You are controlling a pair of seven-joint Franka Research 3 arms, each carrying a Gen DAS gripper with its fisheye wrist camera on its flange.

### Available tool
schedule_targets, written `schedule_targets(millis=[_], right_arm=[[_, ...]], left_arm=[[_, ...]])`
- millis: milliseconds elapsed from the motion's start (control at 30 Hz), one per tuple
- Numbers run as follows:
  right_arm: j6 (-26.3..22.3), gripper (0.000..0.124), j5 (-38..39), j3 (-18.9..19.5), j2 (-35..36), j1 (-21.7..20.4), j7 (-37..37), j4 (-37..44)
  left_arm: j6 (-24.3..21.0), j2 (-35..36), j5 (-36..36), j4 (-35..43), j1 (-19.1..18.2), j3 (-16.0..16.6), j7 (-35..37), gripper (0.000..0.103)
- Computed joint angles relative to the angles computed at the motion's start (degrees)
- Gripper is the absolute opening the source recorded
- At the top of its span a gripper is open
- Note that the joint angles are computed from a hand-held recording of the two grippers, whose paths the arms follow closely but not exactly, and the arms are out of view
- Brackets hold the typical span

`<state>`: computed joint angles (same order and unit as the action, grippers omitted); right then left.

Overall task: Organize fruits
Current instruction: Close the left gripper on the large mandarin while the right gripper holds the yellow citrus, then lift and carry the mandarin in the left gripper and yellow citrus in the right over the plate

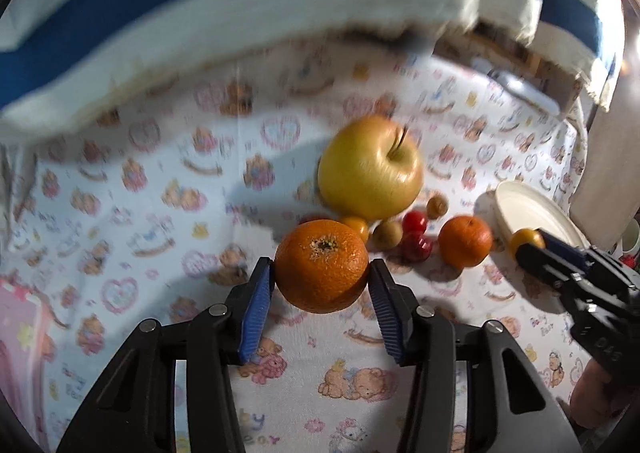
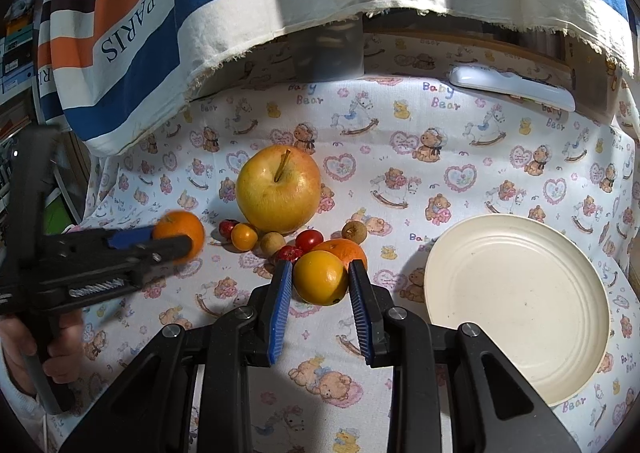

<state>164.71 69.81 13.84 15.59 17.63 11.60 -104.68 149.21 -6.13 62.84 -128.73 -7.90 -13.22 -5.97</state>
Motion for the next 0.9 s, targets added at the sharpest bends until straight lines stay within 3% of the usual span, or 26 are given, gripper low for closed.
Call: schedule_targets(millis=[267,533,900], right_arm=[[0.0,0.030,3.5,0.1,-1.3,0.0,-2.9,-0.4],[-0.2,0.030,7.8,-0.5,-2.6,0.3,-6.8,-0.6],[-2.6,0.030,24.7,-4.5,-8.7,0.1,-22.0,-0.9]], left_arm=[[-7.8,-5.6,7.0,-0.6,-1.2,-3.5,-3.6,0.047],[-11.3,-8.2,9.5,-0.5,-2.3,-5.3,-5.2,0.047],[-14.4,-8.1,9.2,3.3,-3.8,-6.6,-3.5,0.047]])
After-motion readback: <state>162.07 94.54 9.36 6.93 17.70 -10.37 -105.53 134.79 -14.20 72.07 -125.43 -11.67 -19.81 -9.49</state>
